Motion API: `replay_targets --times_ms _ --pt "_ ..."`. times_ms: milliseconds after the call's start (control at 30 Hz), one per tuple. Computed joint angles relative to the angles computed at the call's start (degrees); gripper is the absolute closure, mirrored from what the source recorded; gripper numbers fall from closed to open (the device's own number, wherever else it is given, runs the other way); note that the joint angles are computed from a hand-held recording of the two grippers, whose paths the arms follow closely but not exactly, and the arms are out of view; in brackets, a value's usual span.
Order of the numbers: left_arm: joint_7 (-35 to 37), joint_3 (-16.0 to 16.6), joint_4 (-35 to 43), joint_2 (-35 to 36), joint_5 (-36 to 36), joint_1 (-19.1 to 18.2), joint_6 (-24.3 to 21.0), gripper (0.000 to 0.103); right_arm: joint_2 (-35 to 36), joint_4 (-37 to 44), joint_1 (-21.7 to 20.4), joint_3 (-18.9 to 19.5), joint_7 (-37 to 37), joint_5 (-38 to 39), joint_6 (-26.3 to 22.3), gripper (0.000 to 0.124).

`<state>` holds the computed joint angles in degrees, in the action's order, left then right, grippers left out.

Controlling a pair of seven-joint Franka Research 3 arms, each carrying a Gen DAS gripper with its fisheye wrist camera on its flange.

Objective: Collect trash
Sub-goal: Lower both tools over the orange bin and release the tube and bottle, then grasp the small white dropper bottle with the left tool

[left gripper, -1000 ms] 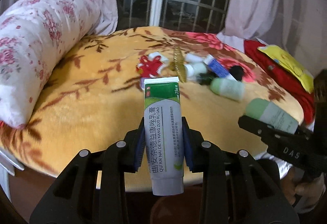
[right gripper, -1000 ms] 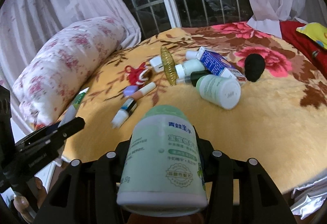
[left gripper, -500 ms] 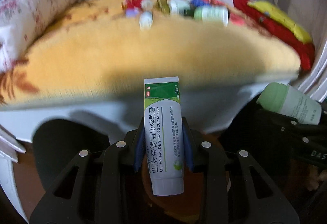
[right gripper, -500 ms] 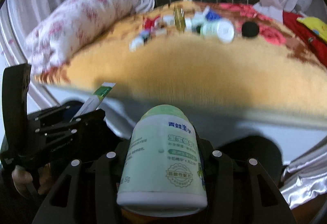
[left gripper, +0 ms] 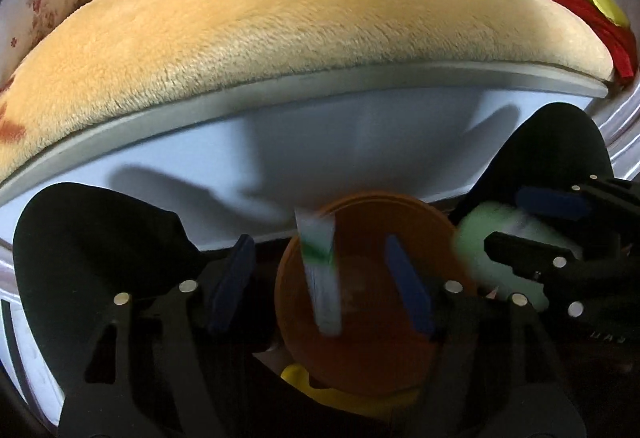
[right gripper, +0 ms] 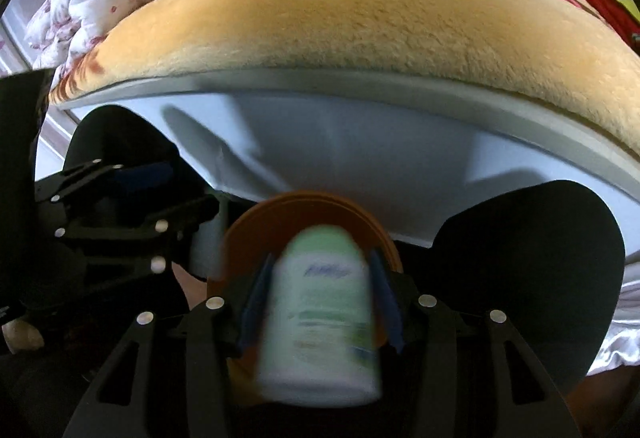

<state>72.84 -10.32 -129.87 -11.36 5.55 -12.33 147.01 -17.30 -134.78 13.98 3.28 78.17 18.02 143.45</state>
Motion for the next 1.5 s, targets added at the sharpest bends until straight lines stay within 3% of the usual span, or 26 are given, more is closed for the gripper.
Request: replay_targets --times_ms 467,533,733,933,1167,1367,1500 --pt "-2.3 -0.8 0.2 -0.6 3.1 0.3 0.1 0.035 -3.9 -1.0 -0.5 -0.9 0.2 0.3 1.5 0.07" --pt "-2.6 -0.5 -0.8 -2.6 3.8 0.5 2.4 0.035 -3.9 0.0 -0.2 -1.5 -1.1 1.6 2.1 0.07" --pt "-5.2 -0.5 0.3 -4.7 8.2 2.4 6.4 0.031 1.7 9.9 -2.1 -2.8 -4.2 1.7 7.1 0.063" --pt "-7.4 -0.1 4.2 -1.6 8.3 2.8 7.6 0.031 15.7 26.7 -4.2 -4.0 -7.6 1.8 8.7 0.057" --pt "-5.5 0.4 6.1 0.4 6.8 2.7 6.8 0.031 32.1 48.0 -7.0 -3.5 -6.9 1.4 -4.6 0.055" --pt "-2.9 1.0 6.0 0.9 4.2 2.2 8.1 0.031 37.5 54.7 -6.2 -2.4 -6.2 -0.2 -7.1 0.056" --pt "-2.2 1.2 6.3 1.3 2.8 2.3 8.0 0.031 41.5 60.8 -6.0 -1.9 -5.7 -0.7 -11.4 0.057"
